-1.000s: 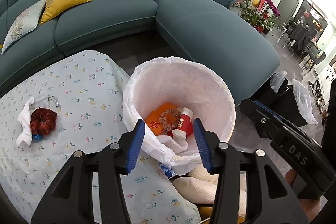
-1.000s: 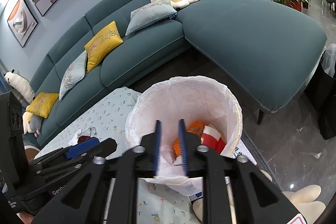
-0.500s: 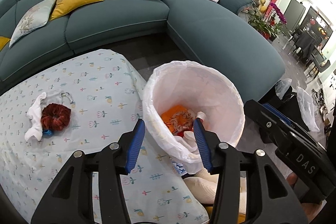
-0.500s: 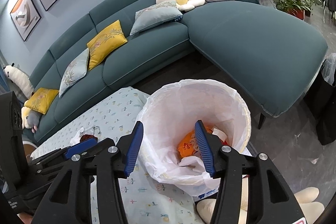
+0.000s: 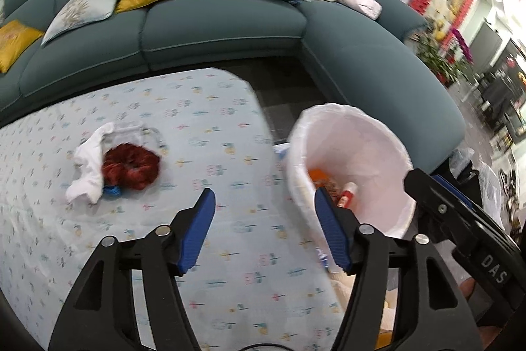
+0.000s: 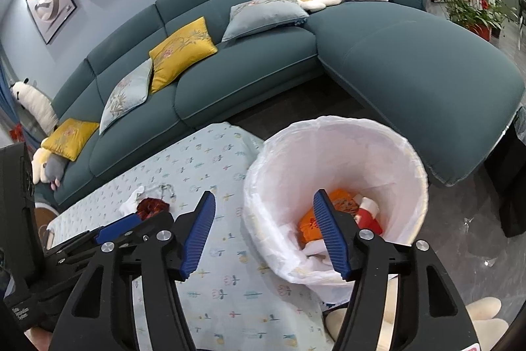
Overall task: Collect trash
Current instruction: 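Move both open tools back to the remaining trash on the table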
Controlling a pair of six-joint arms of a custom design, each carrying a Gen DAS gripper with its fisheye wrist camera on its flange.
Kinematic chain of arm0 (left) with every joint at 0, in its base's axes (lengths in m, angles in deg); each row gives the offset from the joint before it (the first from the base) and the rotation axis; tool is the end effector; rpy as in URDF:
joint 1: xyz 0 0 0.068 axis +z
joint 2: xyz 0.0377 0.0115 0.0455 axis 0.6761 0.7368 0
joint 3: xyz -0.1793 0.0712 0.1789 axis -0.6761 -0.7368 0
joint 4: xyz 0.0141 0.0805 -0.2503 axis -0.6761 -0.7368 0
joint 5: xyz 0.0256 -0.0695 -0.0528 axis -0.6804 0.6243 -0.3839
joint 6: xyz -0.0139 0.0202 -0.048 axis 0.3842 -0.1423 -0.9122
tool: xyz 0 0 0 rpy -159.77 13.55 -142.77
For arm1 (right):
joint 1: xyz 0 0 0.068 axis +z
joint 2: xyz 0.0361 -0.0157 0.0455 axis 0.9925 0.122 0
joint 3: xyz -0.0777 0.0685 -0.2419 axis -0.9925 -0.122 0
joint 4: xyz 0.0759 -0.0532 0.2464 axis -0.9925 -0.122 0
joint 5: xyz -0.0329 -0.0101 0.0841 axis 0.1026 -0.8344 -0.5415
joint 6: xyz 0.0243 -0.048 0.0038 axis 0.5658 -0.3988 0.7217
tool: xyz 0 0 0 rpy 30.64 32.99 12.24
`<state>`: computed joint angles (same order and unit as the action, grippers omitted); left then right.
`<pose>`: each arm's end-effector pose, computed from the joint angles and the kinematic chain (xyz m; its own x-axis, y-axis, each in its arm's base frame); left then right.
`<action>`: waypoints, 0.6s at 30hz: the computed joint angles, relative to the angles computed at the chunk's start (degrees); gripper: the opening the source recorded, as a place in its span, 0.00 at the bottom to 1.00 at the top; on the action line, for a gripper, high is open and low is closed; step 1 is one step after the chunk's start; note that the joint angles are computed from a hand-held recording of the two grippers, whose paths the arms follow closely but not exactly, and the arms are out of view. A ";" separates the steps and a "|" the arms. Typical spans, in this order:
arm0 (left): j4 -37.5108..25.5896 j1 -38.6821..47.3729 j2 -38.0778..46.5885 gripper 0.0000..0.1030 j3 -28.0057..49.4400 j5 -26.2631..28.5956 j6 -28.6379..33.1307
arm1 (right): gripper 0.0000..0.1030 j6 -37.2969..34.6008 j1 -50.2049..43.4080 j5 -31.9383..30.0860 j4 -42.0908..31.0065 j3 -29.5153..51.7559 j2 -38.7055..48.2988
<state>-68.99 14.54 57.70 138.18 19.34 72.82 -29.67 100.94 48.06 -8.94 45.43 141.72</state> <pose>0.3286 -0.1819 0.1863 -0.7569 0.3492 -0.5524 0.5157 0.8384 -0.1766 0.2328 0.0644 0.1824 -0.5600 0.5530 -0.6169 0.4448 0.8289 0.3393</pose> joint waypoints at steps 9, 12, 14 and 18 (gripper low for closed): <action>0.73 9.99 2.45 0.65 -0.34 -0.73 2.18 | 0.67 2.20 5.91 0.75 2.78 7.69 12.69; 0.73 12.91 3.85 0.65 0.17 -0.61 3.25 | 0.67 2.50 7.04 -0.04 3.63 10.57 17.14; 0.93 14.91 5.35 0.65 0.85 -0.87 3.67 | 0.67 2.53 7.64 -0.93 4.18 12.94 20.54; 0.43 18.71 9.14 0.65 3.75 -0.86 4.87 | 0.67 2.28 8.48 -2.25 4.87 17.17 26.18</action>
